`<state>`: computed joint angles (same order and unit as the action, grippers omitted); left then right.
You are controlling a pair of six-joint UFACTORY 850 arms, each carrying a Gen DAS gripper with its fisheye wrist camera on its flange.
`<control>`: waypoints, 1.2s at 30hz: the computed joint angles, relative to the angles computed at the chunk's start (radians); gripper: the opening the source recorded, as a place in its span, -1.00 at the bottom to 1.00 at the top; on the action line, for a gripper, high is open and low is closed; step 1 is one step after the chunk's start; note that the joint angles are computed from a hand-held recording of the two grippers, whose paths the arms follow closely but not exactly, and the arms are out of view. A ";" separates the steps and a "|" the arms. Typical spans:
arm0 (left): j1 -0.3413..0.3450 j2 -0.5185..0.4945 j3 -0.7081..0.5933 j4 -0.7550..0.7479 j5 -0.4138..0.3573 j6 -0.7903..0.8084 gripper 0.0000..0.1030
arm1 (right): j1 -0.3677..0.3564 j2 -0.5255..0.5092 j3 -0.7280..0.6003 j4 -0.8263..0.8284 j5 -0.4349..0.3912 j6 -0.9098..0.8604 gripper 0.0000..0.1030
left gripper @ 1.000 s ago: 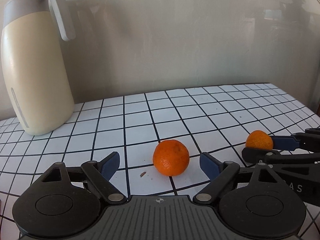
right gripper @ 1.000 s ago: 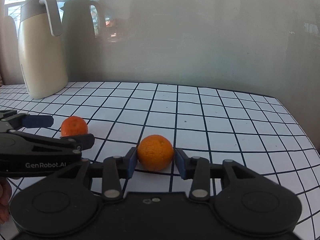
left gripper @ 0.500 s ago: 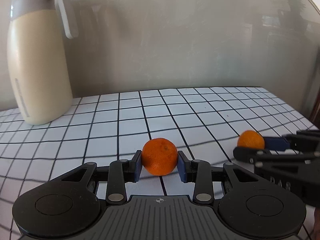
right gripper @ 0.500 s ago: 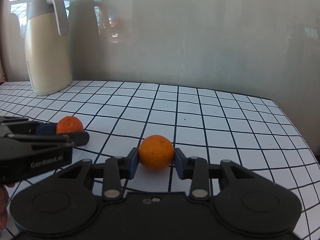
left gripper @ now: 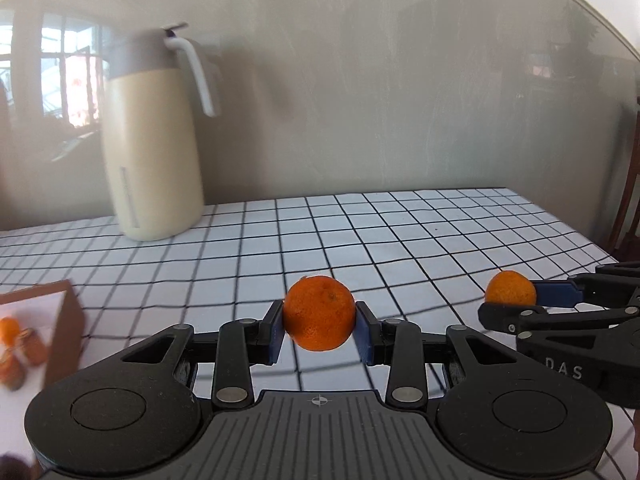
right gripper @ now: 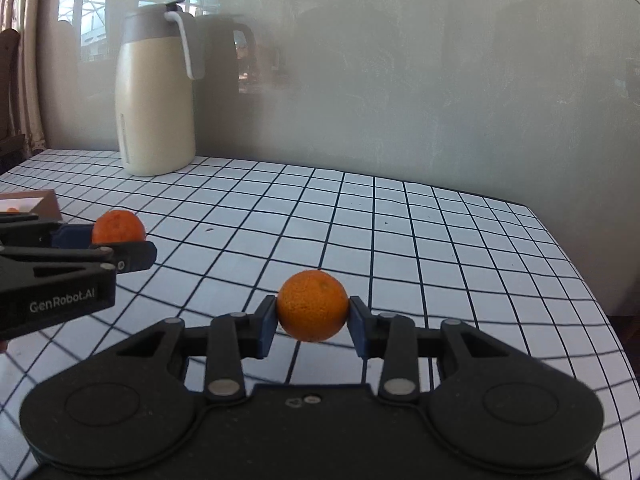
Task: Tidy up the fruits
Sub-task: 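Carry both held oranges over the white box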
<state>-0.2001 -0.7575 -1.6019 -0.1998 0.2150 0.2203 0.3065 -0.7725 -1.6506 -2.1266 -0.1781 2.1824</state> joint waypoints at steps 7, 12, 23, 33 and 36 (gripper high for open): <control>0.014 0.116 0.175 -0.019 0.084 0.000 -0.29 | 0.027 0.072 0.101 -0.209 -0.043 0.226 -0.44; 0.021 0.190 0.280 -0.036 0.143 0.023 -0.29 | 0.053 0.117 0.161 -0.353 -0.078 0.368 -0.44; 0.059 0.334 0.478 -0.118 0.255 0.100 -0.29 | 0.118 0.179 0.242 -0.523 -0.133 0.525 -0.44; 0.113 0.427 0.599 -0.193 0.341 0.150 -0.29 | 0.169 0.177 0.239 -0.700 -0.152 0.662 -0.44; 0.131 0.442 0.617 -0.198 0.358 0.155 -0.29 | 0.183 0.172 0.230 -0.762 -0.153 0.710 -0.44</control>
<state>-0.0687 -0.3157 -0.9847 -0.3979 0.5731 0.3749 0.4895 -0.6004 -1.4208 -2.8882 -0.3309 2.8928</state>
